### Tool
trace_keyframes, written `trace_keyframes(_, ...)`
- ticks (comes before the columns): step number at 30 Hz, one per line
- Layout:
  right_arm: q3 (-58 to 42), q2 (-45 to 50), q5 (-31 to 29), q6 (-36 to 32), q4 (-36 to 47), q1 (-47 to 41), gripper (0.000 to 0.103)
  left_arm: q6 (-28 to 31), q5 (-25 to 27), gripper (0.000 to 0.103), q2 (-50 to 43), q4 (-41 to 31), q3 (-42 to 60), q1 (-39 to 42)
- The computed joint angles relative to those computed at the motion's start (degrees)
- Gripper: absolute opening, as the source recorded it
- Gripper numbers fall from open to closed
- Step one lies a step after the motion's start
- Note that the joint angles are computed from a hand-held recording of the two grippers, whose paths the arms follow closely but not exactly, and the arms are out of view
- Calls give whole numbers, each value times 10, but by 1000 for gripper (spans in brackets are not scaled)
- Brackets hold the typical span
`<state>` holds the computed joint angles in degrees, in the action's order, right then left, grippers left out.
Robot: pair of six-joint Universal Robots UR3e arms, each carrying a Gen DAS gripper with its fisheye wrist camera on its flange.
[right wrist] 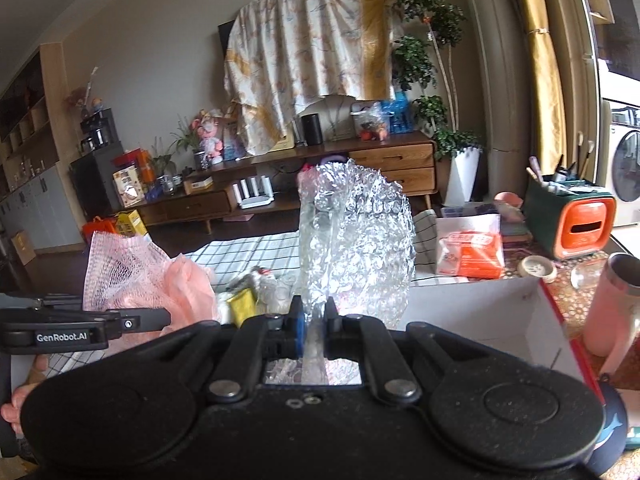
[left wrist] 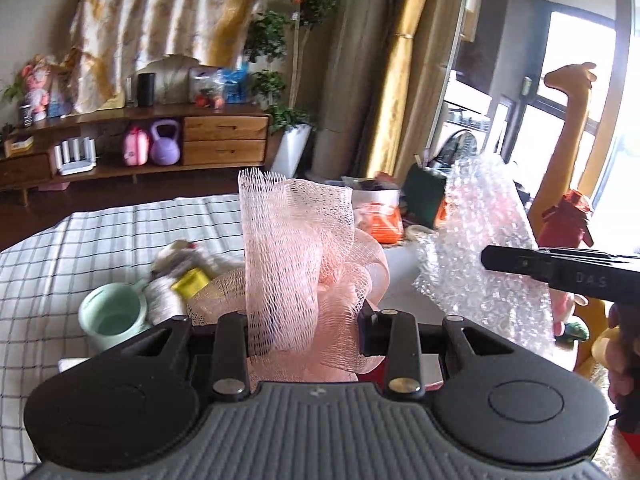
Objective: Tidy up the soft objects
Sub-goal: 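Lift the pink puff and bubble wrap and carry both over the red box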
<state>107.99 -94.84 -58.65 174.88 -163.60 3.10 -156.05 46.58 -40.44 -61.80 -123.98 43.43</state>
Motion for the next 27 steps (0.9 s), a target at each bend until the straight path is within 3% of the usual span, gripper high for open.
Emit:
trace_keyframes(4, 5, 7, 8, -5, -13, -36, 7, -107, 96, 34, -156, 202, 20, -166)
trace_keyframes(9, 5, 28, 13, -11, -21, -76, 7, -172, 177, 34, -299, 307, 69, -297)
trace_keyframes(17, 2, 78, 21, -27, -22, -121, 7, -231, 239, 34, -477, 362, 180, -401)
trace_keyframes(27, -46, 178, -12, -61, -13, -122, 8, -258, 303, 34, -672, 321, 340, -462)
